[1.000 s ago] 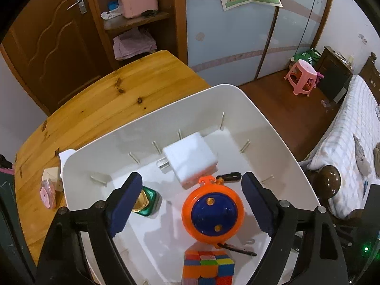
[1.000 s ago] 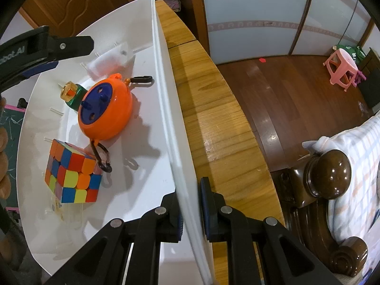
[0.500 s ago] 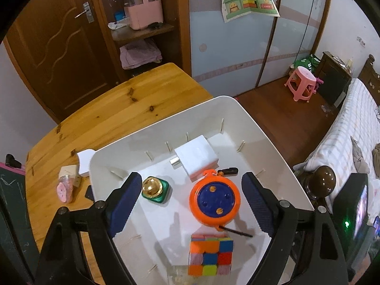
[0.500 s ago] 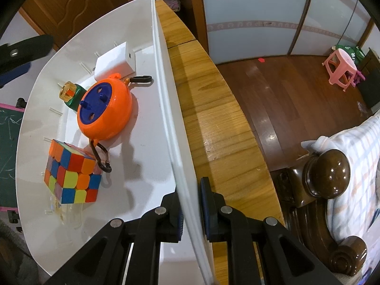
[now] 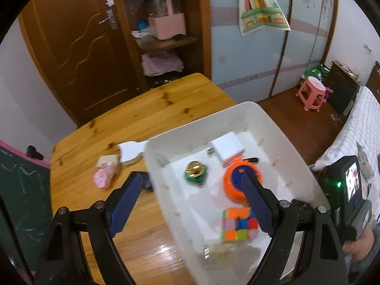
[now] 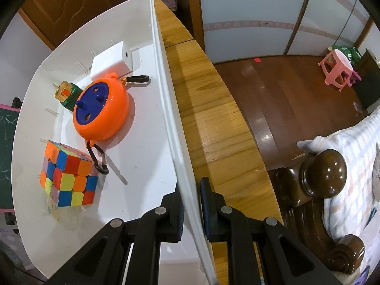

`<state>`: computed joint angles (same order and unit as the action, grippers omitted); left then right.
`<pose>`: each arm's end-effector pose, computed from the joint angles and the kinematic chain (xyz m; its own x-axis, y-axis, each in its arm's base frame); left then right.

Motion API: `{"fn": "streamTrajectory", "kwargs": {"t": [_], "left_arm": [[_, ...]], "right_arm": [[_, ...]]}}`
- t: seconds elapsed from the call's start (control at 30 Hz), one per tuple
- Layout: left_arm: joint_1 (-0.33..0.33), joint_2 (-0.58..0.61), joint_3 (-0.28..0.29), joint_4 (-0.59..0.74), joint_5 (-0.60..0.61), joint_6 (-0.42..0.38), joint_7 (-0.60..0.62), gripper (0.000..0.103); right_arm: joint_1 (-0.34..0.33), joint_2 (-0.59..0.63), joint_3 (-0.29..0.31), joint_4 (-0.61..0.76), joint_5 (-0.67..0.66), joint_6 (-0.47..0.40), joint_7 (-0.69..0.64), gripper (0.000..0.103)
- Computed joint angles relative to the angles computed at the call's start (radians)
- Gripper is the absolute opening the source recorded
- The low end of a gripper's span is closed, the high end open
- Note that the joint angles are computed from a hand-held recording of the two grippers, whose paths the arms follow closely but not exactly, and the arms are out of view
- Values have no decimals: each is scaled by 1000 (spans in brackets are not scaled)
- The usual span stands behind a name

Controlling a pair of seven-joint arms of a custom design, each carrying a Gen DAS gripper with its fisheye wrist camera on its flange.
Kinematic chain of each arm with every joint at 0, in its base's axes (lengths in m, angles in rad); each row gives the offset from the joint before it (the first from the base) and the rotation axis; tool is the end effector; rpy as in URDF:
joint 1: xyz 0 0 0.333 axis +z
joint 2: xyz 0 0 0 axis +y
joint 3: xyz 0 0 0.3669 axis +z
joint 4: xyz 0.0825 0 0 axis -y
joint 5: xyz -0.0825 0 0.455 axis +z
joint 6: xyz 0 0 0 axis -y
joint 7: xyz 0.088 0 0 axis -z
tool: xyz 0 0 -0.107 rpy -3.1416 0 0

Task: Organize rigid objects
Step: 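Withdraw the left tool from the tray toward the pink tape roller, then grasp the pink tape roller with the left gripper and lift it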

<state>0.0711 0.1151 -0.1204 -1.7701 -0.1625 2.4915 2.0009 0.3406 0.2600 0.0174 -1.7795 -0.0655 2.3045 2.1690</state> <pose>0.7147 -0.0303 0.5885 -0.3416 -0.9364 -0.0807 -0.7496 0.3232 -0.5777 0.6847 0.2537 0.4543 -0.1890 -0.9766 -0.1023 -0.9465 0.2089 -0.2459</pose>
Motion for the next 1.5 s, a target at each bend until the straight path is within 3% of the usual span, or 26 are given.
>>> {"fn": "streamTrajectory", "kwargs": {"t": [0.3,0.47,0.77,1.07,1.27,1.5], "left_arm": [[58,6,46,29,26,-19,-37,88],[117,77,53,128,-38,-90,-43,88],[174,210,44,275,5,-136,-108,88],[188,309,1,314,63,-85,65,88],[198,403,-26,398,54,-167,151,88],[184,504,-20,498,74,-225,111,88]], "right_arm": [[-4,5,0,10,13,-12,-3,14],[-10,8,1,13,32,-16,-16,14],[-10,18,-1,28,36,-39,-24,14],[-9,27,-2,42,37,-60,-24,14],[-8,30,-3,52,35,-73,-19,14],[-9,32,-4,56,38,-81,-15,14]]}}
